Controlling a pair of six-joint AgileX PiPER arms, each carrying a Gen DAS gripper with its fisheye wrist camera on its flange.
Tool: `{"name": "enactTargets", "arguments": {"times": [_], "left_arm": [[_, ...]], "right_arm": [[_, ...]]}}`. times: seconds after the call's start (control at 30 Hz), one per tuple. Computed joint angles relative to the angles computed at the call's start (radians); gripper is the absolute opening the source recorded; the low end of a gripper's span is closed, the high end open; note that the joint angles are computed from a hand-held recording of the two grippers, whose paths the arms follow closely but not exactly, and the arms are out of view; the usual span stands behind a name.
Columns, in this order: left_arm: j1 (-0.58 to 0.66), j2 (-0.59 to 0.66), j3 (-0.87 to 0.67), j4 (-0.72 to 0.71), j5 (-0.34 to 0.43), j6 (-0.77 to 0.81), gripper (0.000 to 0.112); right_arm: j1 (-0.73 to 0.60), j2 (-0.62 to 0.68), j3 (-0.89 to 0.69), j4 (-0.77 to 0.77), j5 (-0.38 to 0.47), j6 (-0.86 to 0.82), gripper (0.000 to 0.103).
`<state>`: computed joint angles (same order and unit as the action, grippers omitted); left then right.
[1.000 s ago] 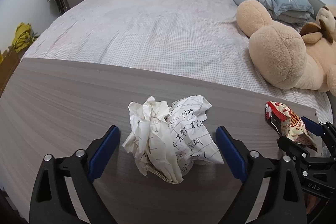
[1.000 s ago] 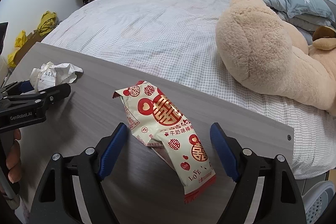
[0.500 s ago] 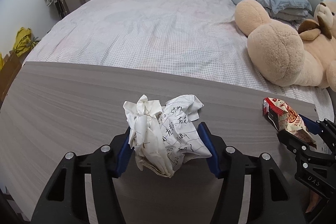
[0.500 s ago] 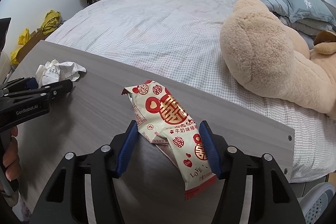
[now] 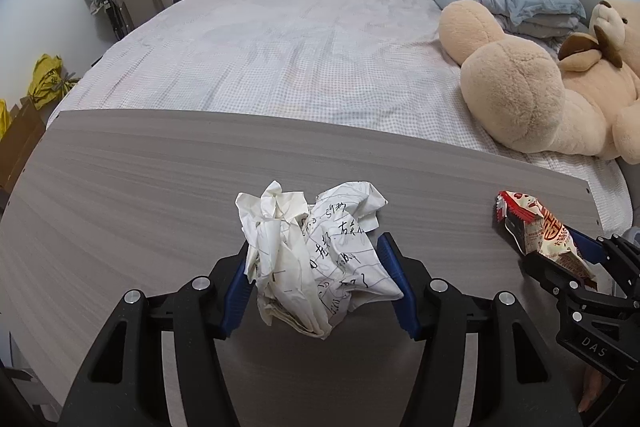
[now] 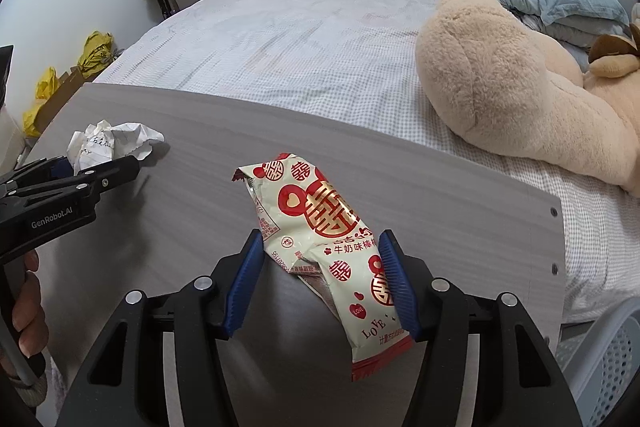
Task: Collect trash
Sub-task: 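Carry the crumpled paper and snack wrapper over the wastebasket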
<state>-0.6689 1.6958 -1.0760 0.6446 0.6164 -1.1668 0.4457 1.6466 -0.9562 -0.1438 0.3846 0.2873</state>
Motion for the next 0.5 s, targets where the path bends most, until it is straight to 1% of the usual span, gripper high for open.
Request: {"name": "enactTargets", "arguments": {"times": [0.13,0.5], "left_arm": [[-0.028,-0.039,0.04,0.012,0.004,-0.031,0.058],[-0.127,-0.157,0.149,0.082,0.048,-0.136,0.058]], "right_arm": [[0.026,-0.045,0.043,-0.032,0.005,0.065,0.057],[0.146,-0.196,0.173,-0.245,0.036,0.369,0.057]]}}
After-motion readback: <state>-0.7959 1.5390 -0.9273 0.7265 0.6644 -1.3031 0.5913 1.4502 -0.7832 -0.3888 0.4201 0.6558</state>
